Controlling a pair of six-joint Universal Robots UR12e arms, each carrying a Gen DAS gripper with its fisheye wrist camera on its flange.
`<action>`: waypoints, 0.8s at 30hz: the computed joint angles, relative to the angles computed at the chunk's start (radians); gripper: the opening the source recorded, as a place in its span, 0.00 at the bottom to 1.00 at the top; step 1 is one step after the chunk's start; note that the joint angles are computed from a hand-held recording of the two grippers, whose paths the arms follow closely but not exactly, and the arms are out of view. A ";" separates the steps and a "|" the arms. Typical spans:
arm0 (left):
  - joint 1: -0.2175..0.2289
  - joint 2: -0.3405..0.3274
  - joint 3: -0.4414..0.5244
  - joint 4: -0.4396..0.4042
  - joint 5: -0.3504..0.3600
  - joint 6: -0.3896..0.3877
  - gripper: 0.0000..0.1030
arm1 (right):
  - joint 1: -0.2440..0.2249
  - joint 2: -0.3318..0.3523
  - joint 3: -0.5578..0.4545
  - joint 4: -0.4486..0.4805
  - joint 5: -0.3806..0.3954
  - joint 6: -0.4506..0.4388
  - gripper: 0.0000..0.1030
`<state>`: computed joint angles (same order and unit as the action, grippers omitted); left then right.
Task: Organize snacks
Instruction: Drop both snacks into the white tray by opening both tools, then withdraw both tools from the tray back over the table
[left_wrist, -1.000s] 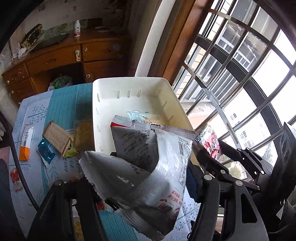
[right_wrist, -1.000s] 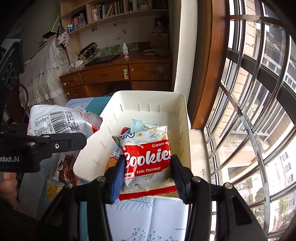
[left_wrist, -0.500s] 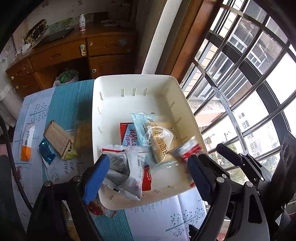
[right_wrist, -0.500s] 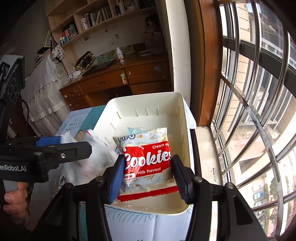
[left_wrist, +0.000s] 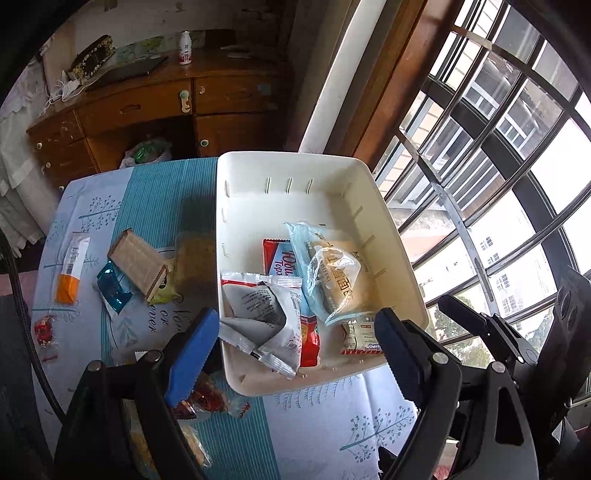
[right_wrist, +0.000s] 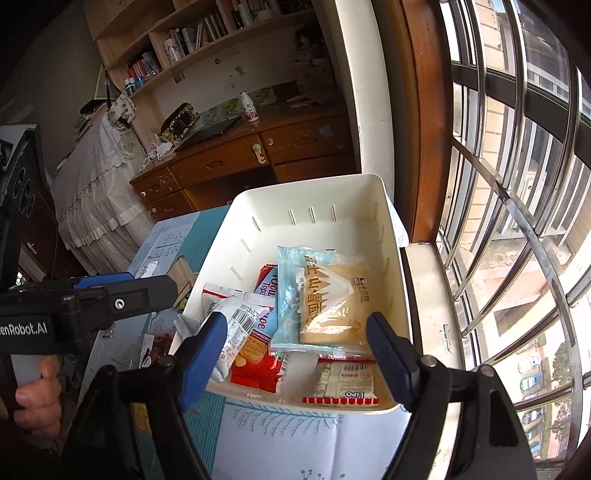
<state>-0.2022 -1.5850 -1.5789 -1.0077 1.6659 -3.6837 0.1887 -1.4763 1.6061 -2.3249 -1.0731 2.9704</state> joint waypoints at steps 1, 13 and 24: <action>0.000 0.008 -0.008 0.004 0.002 0.000 0.83 | 0.000 -0.001 0.000 0.003 0.003 0.000 0.76; 0.015 0.113 -0.101 0.027 0.032 -0.019 0.83 | 0.012 -0.040 0.034 0.014 0.035 0.034 0.76; 0.050 0.207 -0.181 0.026 0.031 -0.024 0.83 | 0.031 -0.059 0.045 0.065 0.064 0.066 0.76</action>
<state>-0.1520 -1.3783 -1.7601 -0.9821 1.6969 -3.7081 0.2201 -1.5350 1.6514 -2.2602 -1.0086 3.0366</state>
